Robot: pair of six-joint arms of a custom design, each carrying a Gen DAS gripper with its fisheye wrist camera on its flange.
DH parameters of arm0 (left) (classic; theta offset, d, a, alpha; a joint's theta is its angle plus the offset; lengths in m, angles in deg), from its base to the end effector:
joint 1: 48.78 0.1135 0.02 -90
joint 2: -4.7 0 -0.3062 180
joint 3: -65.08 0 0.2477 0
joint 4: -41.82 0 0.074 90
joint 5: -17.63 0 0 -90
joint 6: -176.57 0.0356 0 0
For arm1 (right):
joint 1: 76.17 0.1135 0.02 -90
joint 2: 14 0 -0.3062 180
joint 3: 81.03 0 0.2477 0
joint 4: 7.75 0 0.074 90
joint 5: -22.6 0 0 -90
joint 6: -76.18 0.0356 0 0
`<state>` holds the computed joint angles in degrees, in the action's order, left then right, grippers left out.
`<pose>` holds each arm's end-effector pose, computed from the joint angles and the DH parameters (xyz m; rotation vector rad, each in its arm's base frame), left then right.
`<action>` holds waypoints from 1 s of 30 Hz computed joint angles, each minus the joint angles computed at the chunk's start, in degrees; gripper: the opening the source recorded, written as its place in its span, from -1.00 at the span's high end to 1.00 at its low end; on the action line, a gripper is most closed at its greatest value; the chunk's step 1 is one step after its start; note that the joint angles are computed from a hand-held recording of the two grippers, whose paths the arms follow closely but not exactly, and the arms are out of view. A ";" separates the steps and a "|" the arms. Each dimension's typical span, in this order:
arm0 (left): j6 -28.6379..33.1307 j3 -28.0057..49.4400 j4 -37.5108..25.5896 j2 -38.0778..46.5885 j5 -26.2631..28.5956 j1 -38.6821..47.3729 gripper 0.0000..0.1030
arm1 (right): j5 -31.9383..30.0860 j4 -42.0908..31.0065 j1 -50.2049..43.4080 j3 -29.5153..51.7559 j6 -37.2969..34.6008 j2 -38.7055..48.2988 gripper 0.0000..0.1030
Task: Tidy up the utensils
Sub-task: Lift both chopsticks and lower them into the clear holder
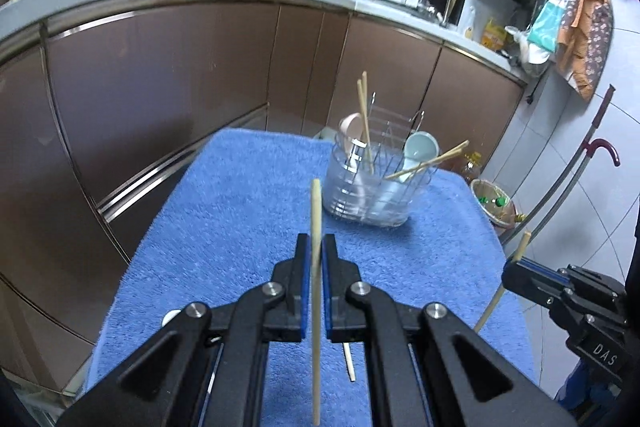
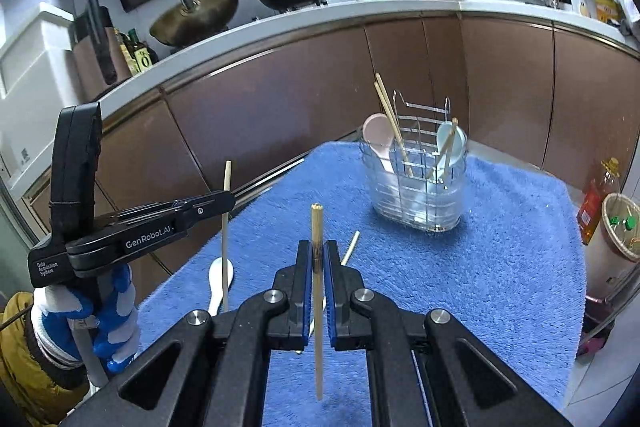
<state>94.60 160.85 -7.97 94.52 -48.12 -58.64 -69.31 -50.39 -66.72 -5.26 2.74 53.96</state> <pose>0.3346 -0.0730 0.3716 0.5648 2.2360 -0.5090 0.2370 0.0406 0.3684 0.1169 2.1903 0.2935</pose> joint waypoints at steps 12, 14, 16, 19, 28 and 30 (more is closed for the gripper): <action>0.51 -2.56 0.41 -6.95 3.40 3.46 0.91 | 4.77 -1.21 4.57 -0.17 1.25 -6.50 0.88; 0.36 -2.88 0.27 -8.31 3.99 4.13 0.91 | 5.85 -1.65 5.45 -0.08 1.59 -7.78 0.88; 0.10 -3.47 0.45 -9.52 4.72 4.75 0.91 | 6.96 -1.74 6.25 -0.50 1.82 -9.19 0.88; -0.14 -4.26 0.64 -11.43 6.20 5.99 0.91 | 8.38 -2.04 7.28 -0.93 2.34 -11.43 0.88; -0.71 -4.87 1.39 -15.60 7.58 7.01 0.91 | 10.07 -2.56 7.20 -0.94 1.53 -15.84 0.88; -0.94 -4.77 1.72 -16.08 7.31 6.67 0.91 | 9.31 -2.09 6.36 -1.08 1.48 -16.42 0.88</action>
